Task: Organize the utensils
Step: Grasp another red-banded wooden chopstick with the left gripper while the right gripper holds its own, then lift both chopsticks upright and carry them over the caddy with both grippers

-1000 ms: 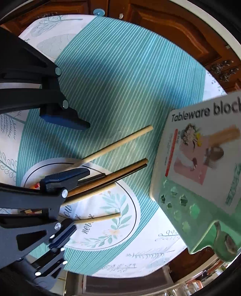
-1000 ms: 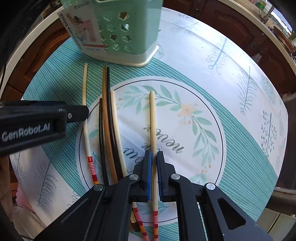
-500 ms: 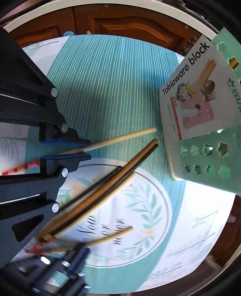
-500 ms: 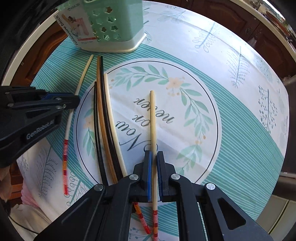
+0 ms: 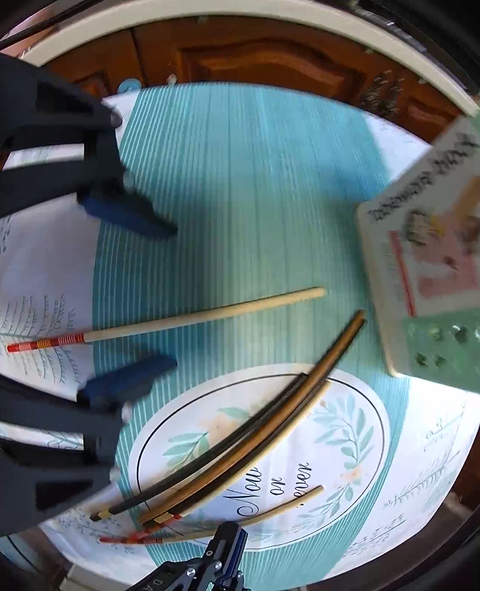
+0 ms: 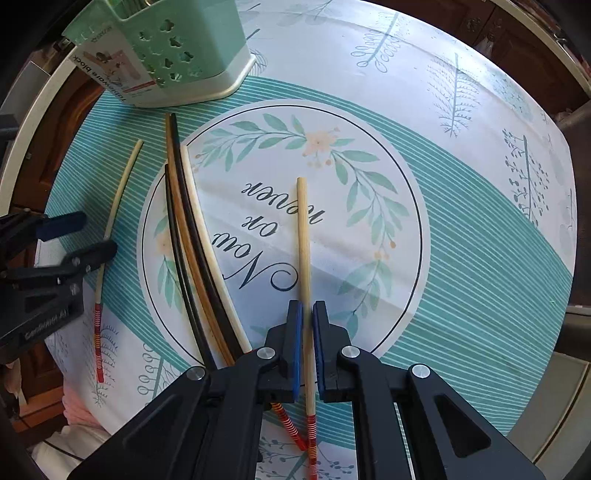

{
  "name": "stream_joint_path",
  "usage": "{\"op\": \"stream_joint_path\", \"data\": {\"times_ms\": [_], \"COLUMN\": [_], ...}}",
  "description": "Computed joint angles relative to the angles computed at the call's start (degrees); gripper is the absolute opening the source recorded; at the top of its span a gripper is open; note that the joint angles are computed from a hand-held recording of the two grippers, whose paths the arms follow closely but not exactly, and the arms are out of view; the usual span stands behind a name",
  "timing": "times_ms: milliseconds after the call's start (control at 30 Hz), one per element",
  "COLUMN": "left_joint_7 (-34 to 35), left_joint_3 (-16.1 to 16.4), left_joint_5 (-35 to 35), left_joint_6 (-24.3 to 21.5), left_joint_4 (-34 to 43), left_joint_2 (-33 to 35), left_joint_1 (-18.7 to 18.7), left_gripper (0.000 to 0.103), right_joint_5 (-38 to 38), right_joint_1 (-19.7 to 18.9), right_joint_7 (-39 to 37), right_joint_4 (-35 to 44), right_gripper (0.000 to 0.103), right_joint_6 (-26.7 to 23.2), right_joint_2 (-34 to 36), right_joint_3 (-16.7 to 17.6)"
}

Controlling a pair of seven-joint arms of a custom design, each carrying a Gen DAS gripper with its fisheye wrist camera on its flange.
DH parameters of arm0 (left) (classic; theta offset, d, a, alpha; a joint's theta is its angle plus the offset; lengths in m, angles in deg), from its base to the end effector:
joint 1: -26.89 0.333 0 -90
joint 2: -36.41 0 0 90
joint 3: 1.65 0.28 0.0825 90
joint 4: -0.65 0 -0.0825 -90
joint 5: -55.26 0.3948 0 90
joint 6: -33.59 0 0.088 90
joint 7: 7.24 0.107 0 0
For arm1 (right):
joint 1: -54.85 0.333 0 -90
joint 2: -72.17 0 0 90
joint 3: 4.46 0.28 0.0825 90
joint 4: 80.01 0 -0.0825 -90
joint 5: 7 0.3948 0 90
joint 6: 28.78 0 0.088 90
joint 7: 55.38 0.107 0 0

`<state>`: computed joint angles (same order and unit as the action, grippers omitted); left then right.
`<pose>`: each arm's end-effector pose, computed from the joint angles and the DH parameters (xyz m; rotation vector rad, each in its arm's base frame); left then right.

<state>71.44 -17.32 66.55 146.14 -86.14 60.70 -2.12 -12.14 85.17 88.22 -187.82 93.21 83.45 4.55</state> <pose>0.5070 -0.4517 0.3934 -1.3885 2.7263 -0.0298 0.4794 0.3838 0.3707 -1.9446 2.3963 -0.0701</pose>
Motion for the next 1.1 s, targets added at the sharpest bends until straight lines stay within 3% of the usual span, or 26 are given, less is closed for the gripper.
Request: {"op": "stream_joint_path", "data": {"times_ms": [100, 300, 367, 500, 533, 700, 833, 1100], "left_joint_7": [1.27, 1.94, 3.84, 3.8, 4.3, 4.88, 6.43, 12.43], "left_joint_3": [-0.17, 0.12, 0.13, -0.52, -0.65, -0.6, -1.22, -2.16], "left_joint_5": [-1.47, -1.18, -2.75, -3.24, -3.33, -3.8, -4.38, -8.64], "left_joint_6": [0.95, -2.57, -2.66, -4.81, -4.97, -3.98, 1.92, 24.53], "left_joint_4": [-1.1, 2.29, 1.91, 6.65, 7.04, 6.03, -1.84, -22.61], "left_joint_2": [-0.77, 1.19, 0.69, 3.26, 3.43, 2.65, -3.32, -21.97], "left_joint_1": [1.04, 0.71, 2.12, 0.24, -0.04, -0.39, 0.58, 4.43], "left_gripper": [0.066, 0.061, 0.047, 0.026, 0.007, 0.003, 0.003, 0.003], "right_joint_5": [-0.59, -1.81, -1.79, -0.63, -0.02, 1.23, -3.35, -21.88], "right_joint_1": [0.19, 1.04, 1.13, 0.72, 0.55, 0.1, 0.79, 1.15], "right_joint_7": [-0.2, 1.02, 1.6, 3.15, 3.58, 6.97, 13.08, 27.74], "right_joint_4": [1.4, 2.89, 1.7, -0.59, -2.04, -7.97, -12.36, -12.48], "right_gripper": [0.009, 0.01, 0.01, 0.006, 0.006, 0.005, 0.005, 0.005], "right_joint_6": [-1.66, -2.47, -1.65, 1.24, 2.33, 7.63, 11.32, 13.37], "right_joint_2": [0.76, 2.05, 1.12, -0.33, -1.38, -5.96, -10.99, -17.17], "right_joint_3": [-0.05, -0.1, -0.09, -0.08, -0.01, 0.46, 1.6, 6.21]}}
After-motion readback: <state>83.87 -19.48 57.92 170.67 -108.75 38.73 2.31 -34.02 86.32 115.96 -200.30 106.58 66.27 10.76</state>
